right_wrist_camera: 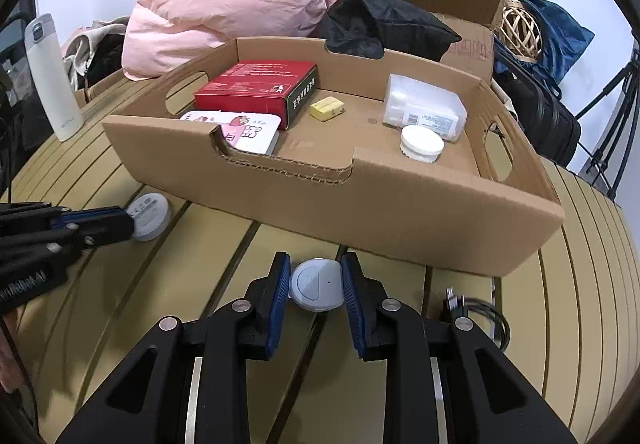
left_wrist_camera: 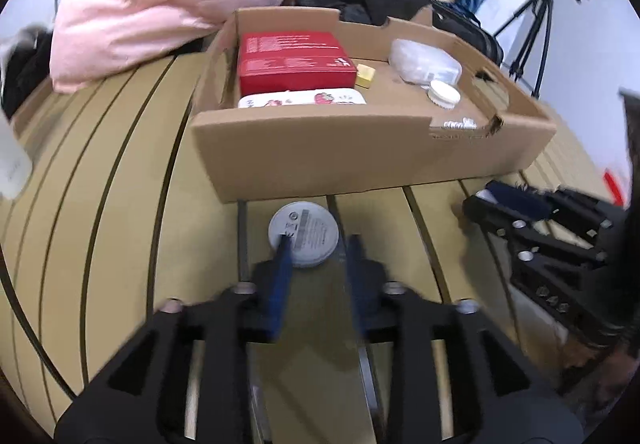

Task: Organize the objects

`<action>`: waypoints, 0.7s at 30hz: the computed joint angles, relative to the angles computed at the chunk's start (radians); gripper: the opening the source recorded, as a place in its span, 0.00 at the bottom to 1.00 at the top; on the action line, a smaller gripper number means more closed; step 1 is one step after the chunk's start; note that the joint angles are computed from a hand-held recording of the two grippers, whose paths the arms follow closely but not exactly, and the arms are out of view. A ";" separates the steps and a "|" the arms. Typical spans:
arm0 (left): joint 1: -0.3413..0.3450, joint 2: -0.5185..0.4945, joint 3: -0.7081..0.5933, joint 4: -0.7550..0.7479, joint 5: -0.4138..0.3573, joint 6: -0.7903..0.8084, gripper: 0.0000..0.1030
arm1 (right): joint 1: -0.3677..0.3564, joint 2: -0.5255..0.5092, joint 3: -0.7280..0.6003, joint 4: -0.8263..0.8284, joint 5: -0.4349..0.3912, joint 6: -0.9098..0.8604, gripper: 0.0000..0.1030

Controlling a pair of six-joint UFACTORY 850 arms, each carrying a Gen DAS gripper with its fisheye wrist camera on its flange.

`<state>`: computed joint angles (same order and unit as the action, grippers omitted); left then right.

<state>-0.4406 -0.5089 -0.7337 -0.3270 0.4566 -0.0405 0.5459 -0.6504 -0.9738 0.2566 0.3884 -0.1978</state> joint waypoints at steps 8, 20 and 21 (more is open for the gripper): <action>-0.039 -0.057 -0.049 -0.233 0.019 0.231 0.49 | -0.020 0.016 0.011 -0.099 0.000 0.126 0.28; -0.061 0.065 0.055 -0.221 -0.007 0.166 0.00 | -0.026 0.072 0.062 -0.109 0.018 0.145 0.28; -0.069 0.106 0.088 -0.187 0.022 0.133 0.00 | -0.026 0.089 0.080 -0.106 0.023 0.144 0.28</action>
<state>-0.5100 -0.4033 -0.6460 -0.5135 0.4790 0.0923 0.5199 -0.5610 -0.8943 0.1503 0.4116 -0.0534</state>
